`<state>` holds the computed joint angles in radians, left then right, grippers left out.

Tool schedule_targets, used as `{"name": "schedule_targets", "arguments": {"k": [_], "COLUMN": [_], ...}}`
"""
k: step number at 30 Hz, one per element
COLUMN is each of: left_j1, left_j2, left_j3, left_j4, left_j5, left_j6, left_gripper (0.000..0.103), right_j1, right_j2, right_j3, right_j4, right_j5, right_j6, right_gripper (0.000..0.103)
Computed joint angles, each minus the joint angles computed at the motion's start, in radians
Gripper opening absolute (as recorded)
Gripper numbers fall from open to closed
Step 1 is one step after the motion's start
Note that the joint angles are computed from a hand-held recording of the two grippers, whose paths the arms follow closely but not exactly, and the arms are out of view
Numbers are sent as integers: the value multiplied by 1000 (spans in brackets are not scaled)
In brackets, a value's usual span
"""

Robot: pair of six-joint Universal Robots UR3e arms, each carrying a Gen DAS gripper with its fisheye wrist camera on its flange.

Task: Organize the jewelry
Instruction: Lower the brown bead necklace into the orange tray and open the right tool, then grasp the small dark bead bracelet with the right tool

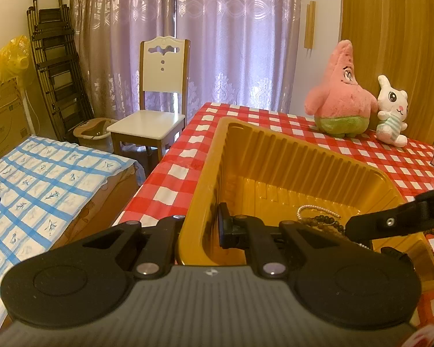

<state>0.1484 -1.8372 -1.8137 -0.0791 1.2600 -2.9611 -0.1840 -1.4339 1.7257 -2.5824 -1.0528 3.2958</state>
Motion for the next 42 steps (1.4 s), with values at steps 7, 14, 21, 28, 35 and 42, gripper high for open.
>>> {"name": "schedule_targets", "arguments": {"k": [7,14,21,28,35,42], "left_j1": [-7,-3,-4,-9,-14,-23], "left_j2": [-5,-3,0,2,5,7], "left_j3": [5,-2,-10,-11,-12,-9], "left_j4": [3,10,13,17,16,6], "left_j5": [6,5,14,25,33,53], "left_j6": [-2,4,0,-1,-1,1], "left_gripper": [9,9,10,10,10,11], "right_j1": [-24,-81,-137,-223,-386,-493], "right_j2": [-119,-253,-371,-502,-631,-506], "right_j3": [87,187,251,338,510,540], "right_j4": [60,123,195,250,203,48], "right_j5": [-60,-79,-100,-80,-127,-147], "right_j6": [-42,-43,-65,-109,-243,-301], "right_gripper": [61,61,61,61,45,28]}}
